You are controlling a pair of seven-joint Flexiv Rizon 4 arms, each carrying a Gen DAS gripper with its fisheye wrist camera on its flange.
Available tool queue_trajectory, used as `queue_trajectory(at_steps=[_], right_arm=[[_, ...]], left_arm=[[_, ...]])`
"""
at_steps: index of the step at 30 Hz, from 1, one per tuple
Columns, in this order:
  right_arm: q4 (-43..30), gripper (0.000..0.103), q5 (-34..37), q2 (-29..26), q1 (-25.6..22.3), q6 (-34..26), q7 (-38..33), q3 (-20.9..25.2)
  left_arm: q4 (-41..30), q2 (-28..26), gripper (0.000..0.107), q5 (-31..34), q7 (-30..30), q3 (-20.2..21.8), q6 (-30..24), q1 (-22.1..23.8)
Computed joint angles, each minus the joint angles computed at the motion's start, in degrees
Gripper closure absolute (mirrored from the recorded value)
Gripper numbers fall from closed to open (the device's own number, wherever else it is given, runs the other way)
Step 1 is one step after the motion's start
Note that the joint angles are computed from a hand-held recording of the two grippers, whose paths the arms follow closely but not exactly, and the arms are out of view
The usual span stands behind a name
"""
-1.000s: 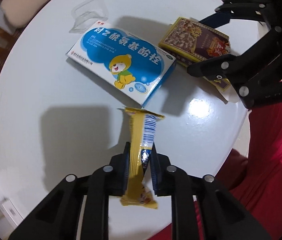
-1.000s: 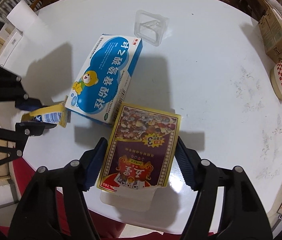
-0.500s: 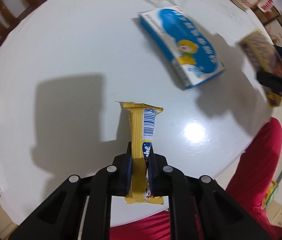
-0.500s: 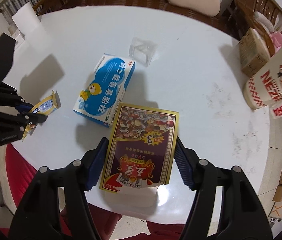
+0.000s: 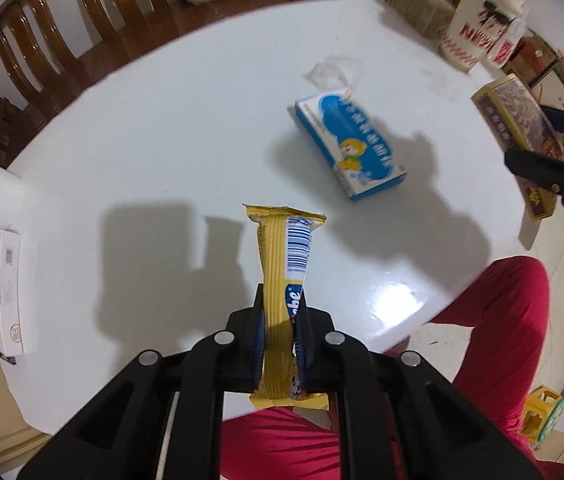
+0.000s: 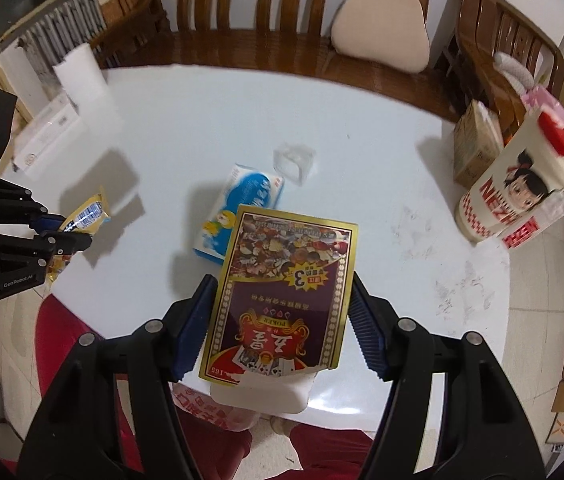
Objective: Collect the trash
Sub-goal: 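Carry the wrapper and card box with both tools down to the trash bag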
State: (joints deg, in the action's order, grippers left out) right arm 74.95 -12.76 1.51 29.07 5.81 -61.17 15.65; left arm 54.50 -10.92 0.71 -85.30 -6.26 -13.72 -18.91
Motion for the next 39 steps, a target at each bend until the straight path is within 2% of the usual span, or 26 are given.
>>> queue_trajectory(at_steps=[3, 8, 17, 26, 33, 39], right_arm=[[-0.17, 0.039, -0.96, 1.18, 0.74, 0.38, -0.02, 0.87], [0.28, 0.039, -1.65, 3.34, 2.17, 0.87, 0.2, 2.69], [2.97, 0.04, -1.82, 6.95, 4.41, 2.18, 0.6, 5.68], [8.65, 0.04, -0.58, 11.79, 5.21, 3.52, 2.63, 8.48], [14.47, 0.039, 4.03, 14.76, 5.8, 4.68, 5.06, 9.47], [18.74, 0.04, 6.84, 16.38, 6.18, 6.33, 6.32, 9.71]], left_arm=[[1.08, 2.7, 0.094, 1.01, -1.79, -0.33, 0.21, -1.1], [2.84, 6.16, 0.094, 0.54, -0.59, -0.61, 0.9, -0.55], [17.01, 16.12, 0.094, -3.48, -2.59, -1.52, 8.31, -0.78], [30.24, 24.85, 0.094, -8.12, -5.39, -1.88, 13.14, -0.09], [39.38, 29.77, 0.094, -9.75, -7.34, -2.87, 17.7, -0.55], [45.49, 31.81, 0.094, -9.94, -8.86, -3.58, 19.96, -1.25]])
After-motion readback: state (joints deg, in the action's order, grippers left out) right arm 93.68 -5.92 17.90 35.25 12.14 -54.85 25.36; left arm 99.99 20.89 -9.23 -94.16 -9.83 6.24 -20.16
